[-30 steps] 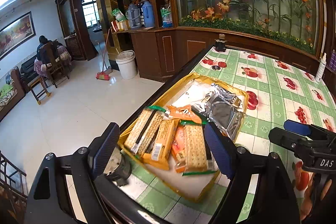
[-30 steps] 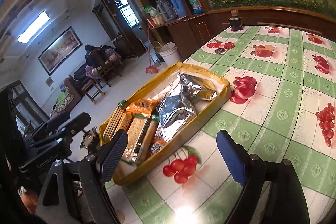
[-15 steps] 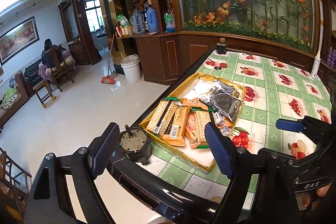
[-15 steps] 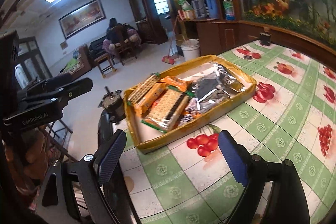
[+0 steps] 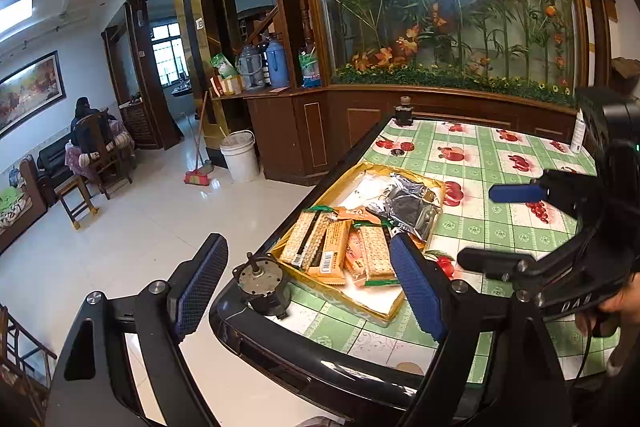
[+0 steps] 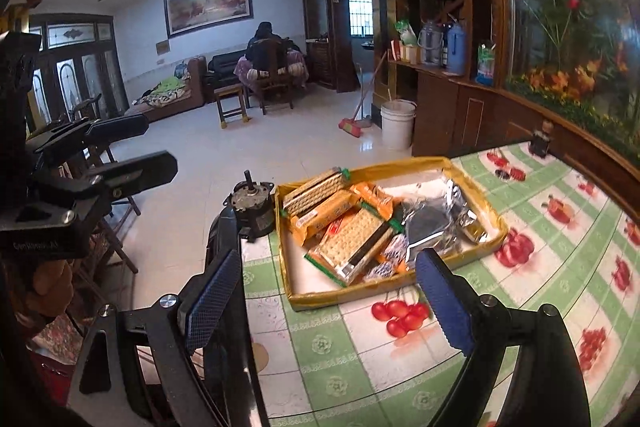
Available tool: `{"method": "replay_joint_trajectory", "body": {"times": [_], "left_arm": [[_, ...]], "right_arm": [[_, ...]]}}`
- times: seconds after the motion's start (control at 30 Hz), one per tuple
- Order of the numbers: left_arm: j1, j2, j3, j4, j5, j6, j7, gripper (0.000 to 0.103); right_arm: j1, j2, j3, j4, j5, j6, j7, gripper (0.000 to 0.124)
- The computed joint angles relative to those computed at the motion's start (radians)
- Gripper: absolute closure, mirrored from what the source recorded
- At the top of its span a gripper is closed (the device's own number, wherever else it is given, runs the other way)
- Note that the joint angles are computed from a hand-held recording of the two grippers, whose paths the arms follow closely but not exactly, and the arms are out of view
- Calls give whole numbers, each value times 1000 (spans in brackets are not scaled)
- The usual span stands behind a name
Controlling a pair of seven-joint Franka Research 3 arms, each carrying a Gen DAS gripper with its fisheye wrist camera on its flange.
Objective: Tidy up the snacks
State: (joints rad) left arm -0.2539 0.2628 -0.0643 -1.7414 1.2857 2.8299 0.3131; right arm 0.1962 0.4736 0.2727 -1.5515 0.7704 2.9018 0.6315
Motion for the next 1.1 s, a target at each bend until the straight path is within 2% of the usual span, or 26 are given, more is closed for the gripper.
{"method": "replay_joint_trajectory", "body": {"times": [0.33,0.53,1.1], "left_arm": [[15,9,-2,-7,-90,17,70,19],[6,4,6,-15,-90,14,70,19],[2,5,11,-17,-87,12,68,19]], "right_arm": [[28,18,-40,62,-107,-26,46,33],[40,28,-47,63,-155,-24,55,33],[32,25,-35,49,-174,-13,49,33]]}}
